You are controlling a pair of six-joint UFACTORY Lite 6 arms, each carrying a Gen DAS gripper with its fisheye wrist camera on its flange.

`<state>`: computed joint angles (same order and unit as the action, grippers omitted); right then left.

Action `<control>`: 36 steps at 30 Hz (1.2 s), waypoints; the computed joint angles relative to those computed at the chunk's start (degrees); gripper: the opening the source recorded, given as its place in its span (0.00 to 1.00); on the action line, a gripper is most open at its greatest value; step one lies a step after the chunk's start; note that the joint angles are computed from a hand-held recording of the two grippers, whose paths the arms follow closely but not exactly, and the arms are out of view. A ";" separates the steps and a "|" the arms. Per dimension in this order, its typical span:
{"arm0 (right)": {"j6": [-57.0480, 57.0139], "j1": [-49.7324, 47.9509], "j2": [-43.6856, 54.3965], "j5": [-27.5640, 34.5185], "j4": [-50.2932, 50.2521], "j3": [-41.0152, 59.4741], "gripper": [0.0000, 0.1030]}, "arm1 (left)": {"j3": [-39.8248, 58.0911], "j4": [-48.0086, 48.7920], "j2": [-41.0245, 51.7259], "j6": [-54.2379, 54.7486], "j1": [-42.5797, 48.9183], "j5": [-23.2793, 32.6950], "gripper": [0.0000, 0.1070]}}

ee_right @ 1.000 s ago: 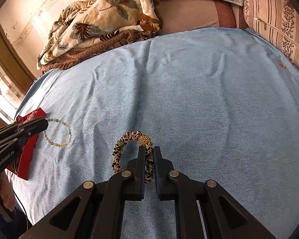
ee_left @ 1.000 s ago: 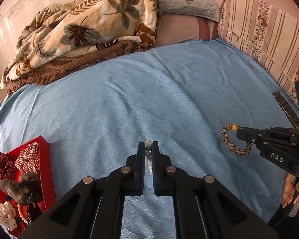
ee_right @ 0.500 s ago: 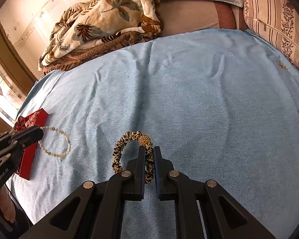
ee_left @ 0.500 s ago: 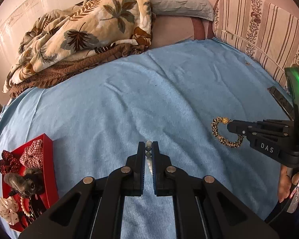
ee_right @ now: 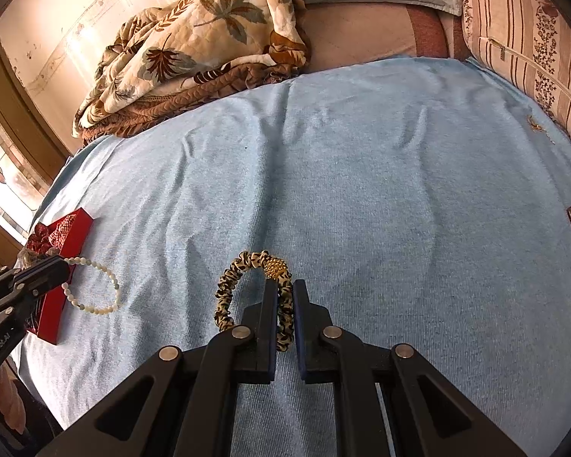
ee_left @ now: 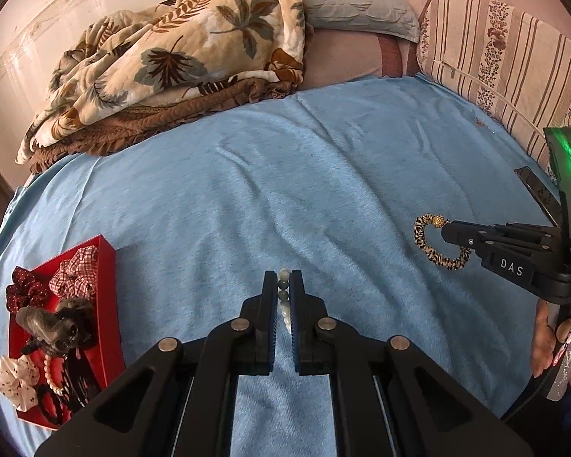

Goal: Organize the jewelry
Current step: 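Lift the white bracelet and leopard hair tie and move both toward the tray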

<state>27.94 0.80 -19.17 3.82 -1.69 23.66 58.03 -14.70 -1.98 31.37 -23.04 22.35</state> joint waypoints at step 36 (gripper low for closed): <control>68.78 17.09 -9.13 10.79 -60.17 -4.30 0.08 | -8.36 -19.92 -16.47 20.03 17.93 11.68 0.05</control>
<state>96.72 17.89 -28.30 14.61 -61.87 19.36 49.67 -34.62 -18.45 51.40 -5.11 34.03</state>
